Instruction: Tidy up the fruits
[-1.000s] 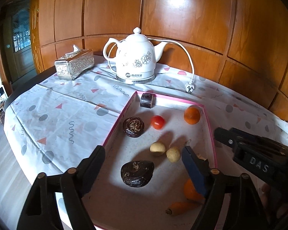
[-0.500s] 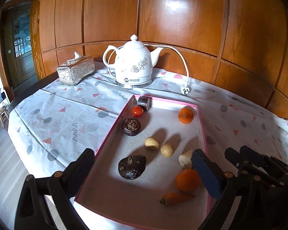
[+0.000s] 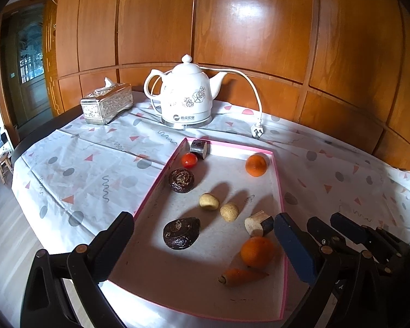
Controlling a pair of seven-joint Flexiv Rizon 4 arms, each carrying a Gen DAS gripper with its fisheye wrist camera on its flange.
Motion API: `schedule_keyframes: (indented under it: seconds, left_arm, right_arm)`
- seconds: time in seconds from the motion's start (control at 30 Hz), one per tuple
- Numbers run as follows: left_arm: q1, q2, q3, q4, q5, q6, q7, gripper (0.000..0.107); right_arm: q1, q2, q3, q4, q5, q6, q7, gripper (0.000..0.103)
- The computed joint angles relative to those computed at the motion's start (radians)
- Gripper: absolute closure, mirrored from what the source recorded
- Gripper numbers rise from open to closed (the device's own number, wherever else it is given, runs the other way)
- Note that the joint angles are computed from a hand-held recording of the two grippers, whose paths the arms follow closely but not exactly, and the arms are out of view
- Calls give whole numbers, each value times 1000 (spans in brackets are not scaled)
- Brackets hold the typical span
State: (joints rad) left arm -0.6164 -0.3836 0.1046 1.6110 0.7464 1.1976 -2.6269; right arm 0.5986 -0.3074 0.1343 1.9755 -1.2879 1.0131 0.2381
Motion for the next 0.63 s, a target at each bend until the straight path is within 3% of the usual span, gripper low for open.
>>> schedule_keyframes:
  seconds: [0.27, 0.63]
  left_arm:
    - [-4, 0, -8, -12, 7, -44, -4, 4]
    - [4, 4, -11, -8, 28, -14, -23, 4]
  right_arm:
    - [-2, 6, 2, 8, -3, -1, 2, 66]
    - [-9, 10, 3, 16, -10, 6, 9, 66]
